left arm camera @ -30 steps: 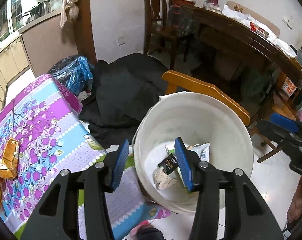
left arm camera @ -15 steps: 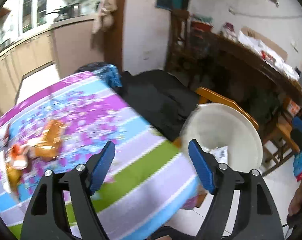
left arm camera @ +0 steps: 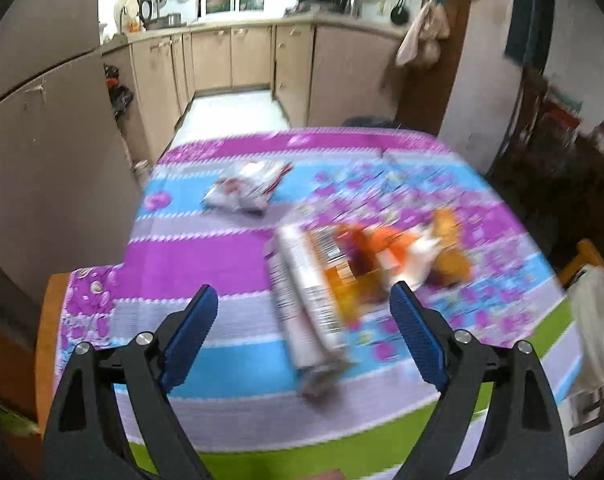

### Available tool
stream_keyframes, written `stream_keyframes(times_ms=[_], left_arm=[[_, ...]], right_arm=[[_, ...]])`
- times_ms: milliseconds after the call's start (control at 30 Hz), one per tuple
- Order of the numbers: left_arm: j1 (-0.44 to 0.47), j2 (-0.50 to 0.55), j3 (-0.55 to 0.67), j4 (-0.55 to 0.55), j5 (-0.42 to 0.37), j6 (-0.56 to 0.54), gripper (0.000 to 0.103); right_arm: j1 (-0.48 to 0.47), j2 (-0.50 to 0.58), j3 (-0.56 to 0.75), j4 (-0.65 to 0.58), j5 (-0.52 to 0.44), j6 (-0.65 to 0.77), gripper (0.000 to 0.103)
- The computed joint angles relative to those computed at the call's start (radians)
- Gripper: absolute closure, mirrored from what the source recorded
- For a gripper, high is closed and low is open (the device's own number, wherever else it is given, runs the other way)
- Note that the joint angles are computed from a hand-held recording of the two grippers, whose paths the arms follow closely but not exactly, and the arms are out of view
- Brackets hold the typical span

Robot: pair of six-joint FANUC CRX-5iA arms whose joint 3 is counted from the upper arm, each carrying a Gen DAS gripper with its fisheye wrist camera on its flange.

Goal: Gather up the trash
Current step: 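Move both tools back over the table toward the remaining trash, then grasp the white barcode packet with the left tool while the right tool grasps the gold foil bag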

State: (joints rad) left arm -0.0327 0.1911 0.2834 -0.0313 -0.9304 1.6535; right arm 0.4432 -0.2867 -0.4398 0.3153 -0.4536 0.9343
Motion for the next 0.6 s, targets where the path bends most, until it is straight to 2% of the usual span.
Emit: stream_keyframes(times_ms=[100, 233, 300, 367, 400, 433, 533, 600], left_arm=[[-0.005, 0.045, 0.028, 0.014, -0.047, -0.082, 0.019], [-0.009, 0.077, 0.041, -0.013, -0.072, -0.087, 0.019], [-0.008, 0.076, 0.034, -0.043, -0.061, -0.065, 0.019], [0.022, 0.060, -0.004, 0.004, -0.036, -0.066, 0.029], [0.042, 0.050, -0.027, 0.041, -0.029, -0.073, 0.042], [0.056, 0.045, -0.043, 0.070, -0.025, -0.077, 0.050], [0.091, 0.008, -0.097, 0.091, 0.003, -0.070, 0.052], [0.119, 0.003, -0.122, 0.141, 0.001, -0.101, 0.052]], right_arm=[[0.010, 0.038, 0.042, -0.032, -0.003, 0.032, 0.012], [0.013, 0.069, 0.079, -0.059, -0.010, 0.066, 0.012], [0.008, 0.079, 0.094, -0.080, -0.014, 0.093, 0.012], [0.005, 0.083, 0.101, -0.093, -0.016, 0.109, 0.012], [-0.004, 0.079, 0.105, -0.117, -0.021, 0.133, 0.012], [-0.007, 0.083, 0.111, -0.130, -0.023, 0.145, 0.012], [-0.007, 0.088, 0.116, -0.152, -0.023, 0.163, 0.012], [-0.004, 0.093, 0.121, -0.161, -0.026, 0.173, 0.012]])
